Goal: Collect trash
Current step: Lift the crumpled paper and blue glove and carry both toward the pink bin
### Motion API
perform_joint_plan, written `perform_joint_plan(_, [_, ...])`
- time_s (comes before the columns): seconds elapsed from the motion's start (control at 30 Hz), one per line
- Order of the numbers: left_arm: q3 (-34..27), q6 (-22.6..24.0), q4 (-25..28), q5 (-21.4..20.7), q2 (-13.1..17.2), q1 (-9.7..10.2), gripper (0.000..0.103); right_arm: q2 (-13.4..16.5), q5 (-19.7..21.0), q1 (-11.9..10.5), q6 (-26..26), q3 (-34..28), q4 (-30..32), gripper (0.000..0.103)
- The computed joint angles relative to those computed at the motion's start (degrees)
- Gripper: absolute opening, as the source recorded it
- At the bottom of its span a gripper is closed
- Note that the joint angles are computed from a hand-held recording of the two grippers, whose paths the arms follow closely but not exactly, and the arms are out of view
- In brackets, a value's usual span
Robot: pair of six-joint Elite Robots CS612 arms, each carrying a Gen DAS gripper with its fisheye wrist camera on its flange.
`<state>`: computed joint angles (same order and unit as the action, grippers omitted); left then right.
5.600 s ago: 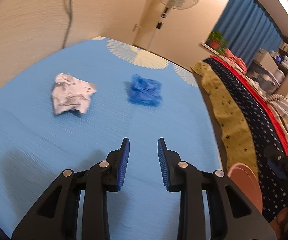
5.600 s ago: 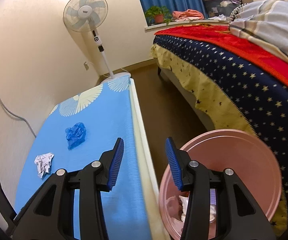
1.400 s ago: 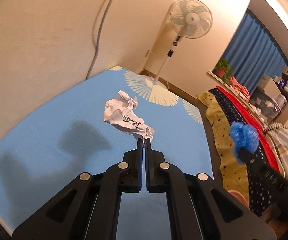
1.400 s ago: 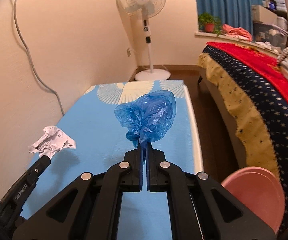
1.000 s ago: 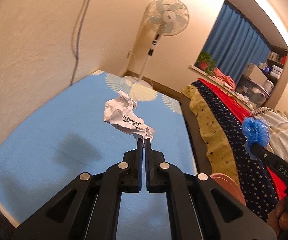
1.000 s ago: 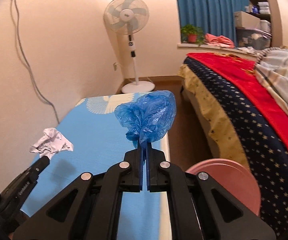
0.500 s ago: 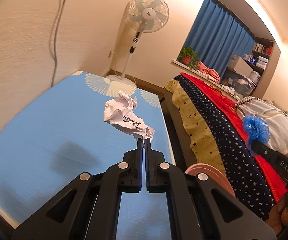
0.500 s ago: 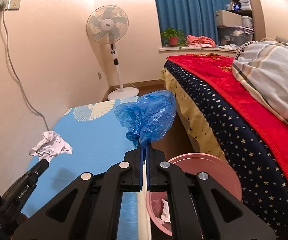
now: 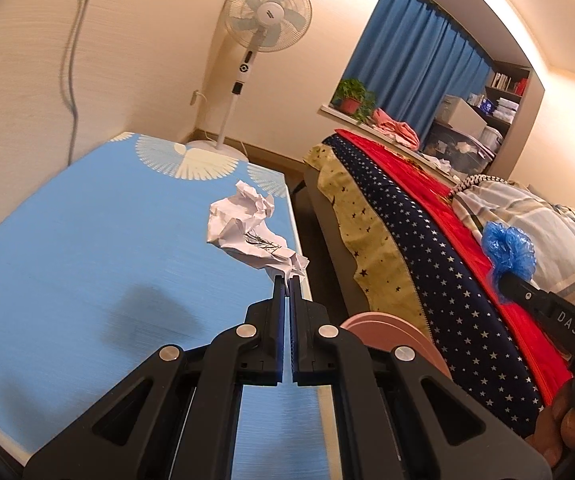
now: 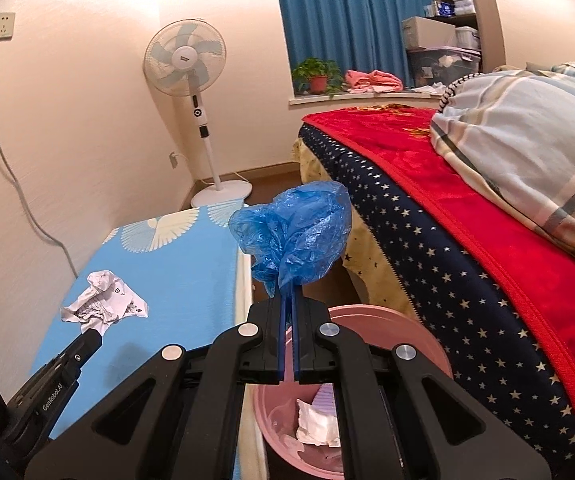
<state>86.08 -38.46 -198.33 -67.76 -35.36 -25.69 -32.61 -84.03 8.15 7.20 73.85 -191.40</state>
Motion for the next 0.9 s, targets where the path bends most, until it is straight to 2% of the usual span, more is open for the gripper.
perform_joint_plan(0.57, [-3.8, 1.3, 2.6, -3.5, 2.0, -0.69, 0.002, 0.7, -3.1, -0.6, 2.7, -1.0, 1.6, 0.002])
perform_joint_plan(0.9, [-6.6, 2.2, 5.0, -6.8, 3.6, -0.79, 0.002, 1.4, -5.1, -0.9, 4.1, -2.0, 4.5, 0.002])
